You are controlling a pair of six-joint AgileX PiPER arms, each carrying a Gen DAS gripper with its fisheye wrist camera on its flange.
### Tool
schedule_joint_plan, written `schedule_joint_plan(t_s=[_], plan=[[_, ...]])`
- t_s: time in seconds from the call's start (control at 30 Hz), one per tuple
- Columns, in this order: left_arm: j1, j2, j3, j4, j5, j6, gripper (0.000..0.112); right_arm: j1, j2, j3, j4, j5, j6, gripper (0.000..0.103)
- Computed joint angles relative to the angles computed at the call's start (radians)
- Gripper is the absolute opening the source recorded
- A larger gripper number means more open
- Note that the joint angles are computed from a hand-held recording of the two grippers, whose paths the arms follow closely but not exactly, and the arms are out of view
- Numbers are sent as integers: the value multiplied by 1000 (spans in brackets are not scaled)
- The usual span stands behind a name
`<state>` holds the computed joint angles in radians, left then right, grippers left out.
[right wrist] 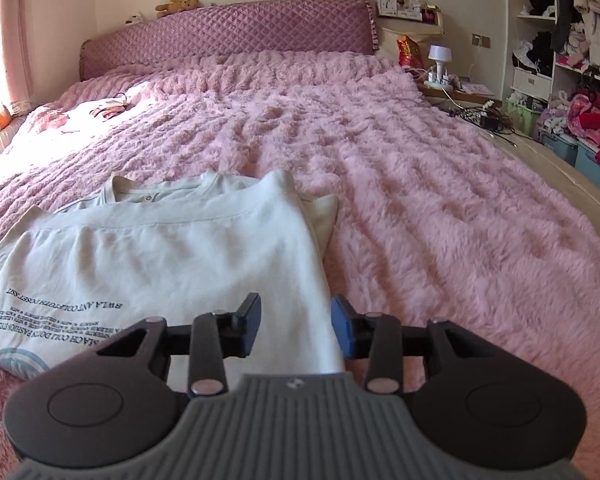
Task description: Fold small clothes
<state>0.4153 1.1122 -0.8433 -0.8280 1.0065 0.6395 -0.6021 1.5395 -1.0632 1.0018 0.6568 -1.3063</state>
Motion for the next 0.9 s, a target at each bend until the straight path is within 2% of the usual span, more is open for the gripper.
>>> schedule_joint_plan(t_s=[0.03,0.07,0.13,0.17,0.23,0.33,0.47,0.53,0.63,0.77,0.8,0.9], plan=[[-17,12,0,-20,-14,11,22,41,6,-16,-4,-7,20,36],[-69,34,0,-34,-62,5,24,104,18,-41,-15,-28,53,35],[-141,68,9,-56,-144,9,25,243,55,-92,-59,-116,123,35],[-166,84,21,-87,-183,31,25,315,82,-128,-129,-166,203,35],[-178,125,33,-166,-196,92,25,453,164,-218,-314,-268,403,35],[-181,161,55,-230,-210,152,27,582,319,-399,-601,-298,703,35],[-153,186,76,-288,-180,247,30,693,509,-645,-1001,-253,1102,35],[-124,197,83,-332,-142,301,38,722,591,-752,-1163,-220,1271,36],[-109,201,90,-365,-128,339,40,737,705,-914,-1204,-144,1321,36],[-106,220,98,-393,-128,368,43,756,782,-1014,-1290,-88,1376,42],[-106,220,101,-395,-132,366,43,761,788,-1014,-1313,-76,1388,42],[-100,209,111,-407,-121,371,43,762,731,-892,-1361,-141,1419,42]])
